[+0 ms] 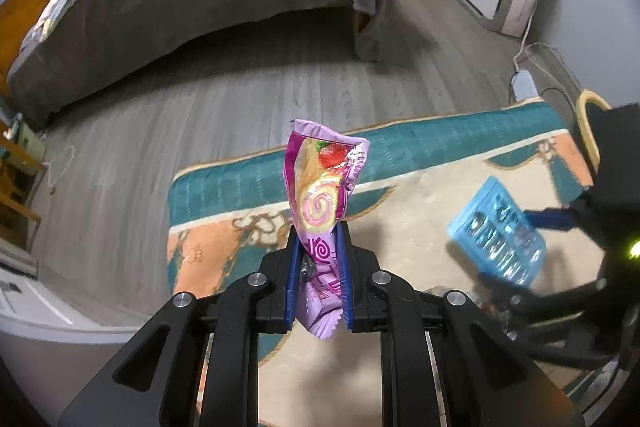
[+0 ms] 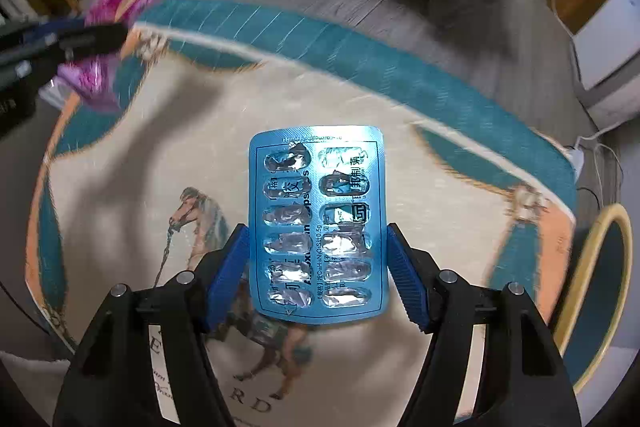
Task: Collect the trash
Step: 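Carry the wrapper with the left tool while the right tool carries the blister pack over the bin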
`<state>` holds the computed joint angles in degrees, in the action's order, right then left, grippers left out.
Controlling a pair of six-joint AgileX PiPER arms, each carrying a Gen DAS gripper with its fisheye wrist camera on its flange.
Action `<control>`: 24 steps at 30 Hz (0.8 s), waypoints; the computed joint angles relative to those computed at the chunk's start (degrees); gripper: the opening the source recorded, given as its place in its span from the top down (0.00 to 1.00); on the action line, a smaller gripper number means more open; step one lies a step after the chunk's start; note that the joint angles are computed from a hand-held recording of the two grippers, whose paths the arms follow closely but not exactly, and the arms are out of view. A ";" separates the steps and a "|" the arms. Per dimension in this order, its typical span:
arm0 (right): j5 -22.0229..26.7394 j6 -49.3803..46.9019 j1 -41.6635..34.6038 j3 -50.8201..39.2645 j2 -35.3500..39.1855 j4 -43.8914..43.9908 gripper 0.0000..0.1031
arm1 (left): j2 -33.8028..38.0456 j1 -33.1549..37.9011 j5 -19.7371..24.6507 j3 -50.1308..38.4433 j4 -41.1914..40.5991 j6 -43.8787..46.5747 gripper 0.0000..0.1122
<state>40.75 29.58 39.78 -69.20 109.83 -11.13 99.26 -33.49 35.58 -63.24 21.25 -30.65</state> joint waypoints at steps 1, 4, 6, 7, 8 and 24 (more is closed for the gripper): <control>-0.06 1.19 -0.18 1.01 -1.24 -1.40 0.35 | -0.20 -0.51 -0.02 0.09 0.44 -0.54 0.84; -0.95 4.58 -2.23 5.34 -6.59 -4.66 0.35 | -0.47 -3.07 0.90 -1.11 1.77 -2.35 0.84; -1.12 6.21 -4.13 7.79 -9.86 -6.19 0.35 | -0.44 -4.88 1.53 -2.44 2.61 -3.30 0.84; -1.42 5.93 -5.58 8.64 -10.88 -6.39 0.35 | -0.24 -6.04 1.89 -3.38 3.12 -4.05 0.84; -1.34 7.04 -6.32 9.91 -12.61 -7.19 0.35 | 0.00 -6.95 2.14 -4.19 3.46 -4.55 0.84; -6.45 -7.68 -39.18 27.34 -31.27 -0.49 0.35 | 18.14 -23.75 7.70 -32.34 -0.12 -2.96 0.84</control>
<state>34.30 21.89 0.60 -41.87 78.56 -11.62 117.40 -57.23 43.28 -95.59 21.14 -33.61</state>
